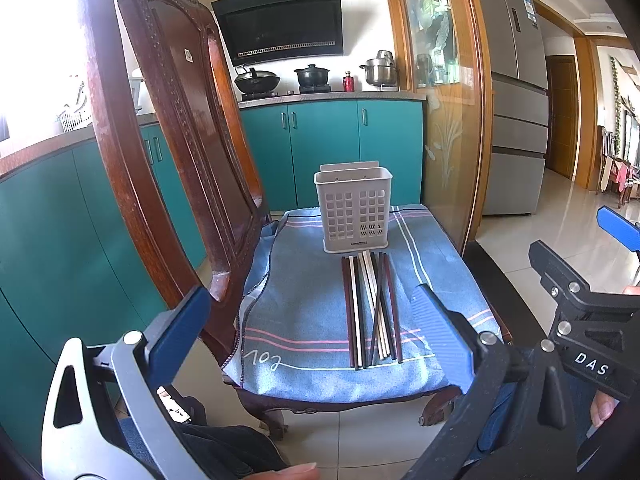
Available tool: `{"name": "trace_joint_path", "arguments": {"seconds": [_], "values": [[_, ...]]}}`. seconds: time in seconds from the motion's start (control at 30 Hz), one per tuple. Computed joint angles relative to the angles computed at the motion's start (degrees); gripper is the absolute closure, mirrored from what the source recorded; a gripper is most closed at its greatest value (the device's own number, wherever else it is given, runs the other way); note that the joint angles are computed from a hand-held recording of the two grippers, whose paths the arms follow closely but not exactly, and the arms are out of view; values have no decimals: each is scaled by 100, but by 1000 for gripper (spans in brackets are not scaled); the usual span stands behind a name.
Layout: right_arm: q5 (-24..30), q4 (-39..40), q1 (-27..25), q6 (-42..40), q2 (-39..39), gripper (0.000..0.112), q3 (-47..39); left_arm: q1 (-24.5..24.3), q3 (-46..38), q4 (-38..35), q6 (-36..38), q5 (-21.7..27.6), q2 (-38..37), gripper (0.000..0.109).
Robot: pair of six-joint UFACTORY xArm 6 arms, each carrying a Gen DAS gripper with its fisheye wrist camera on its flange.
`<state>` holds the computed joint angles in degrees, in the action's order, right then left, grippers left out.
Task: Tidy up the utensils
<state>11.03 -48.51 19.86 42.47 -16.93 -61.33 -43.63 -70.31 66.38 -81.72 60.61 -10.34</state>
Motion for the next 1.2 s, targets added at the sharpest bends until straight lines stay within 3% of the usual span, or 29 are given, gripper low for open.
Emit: {"name": "trace_joint_path", "arguments": {"seconds": [1.2], "values": [[-29,138,-8,-111,-80,12,77,-14,-26,-36,64,31,28,9]]}}
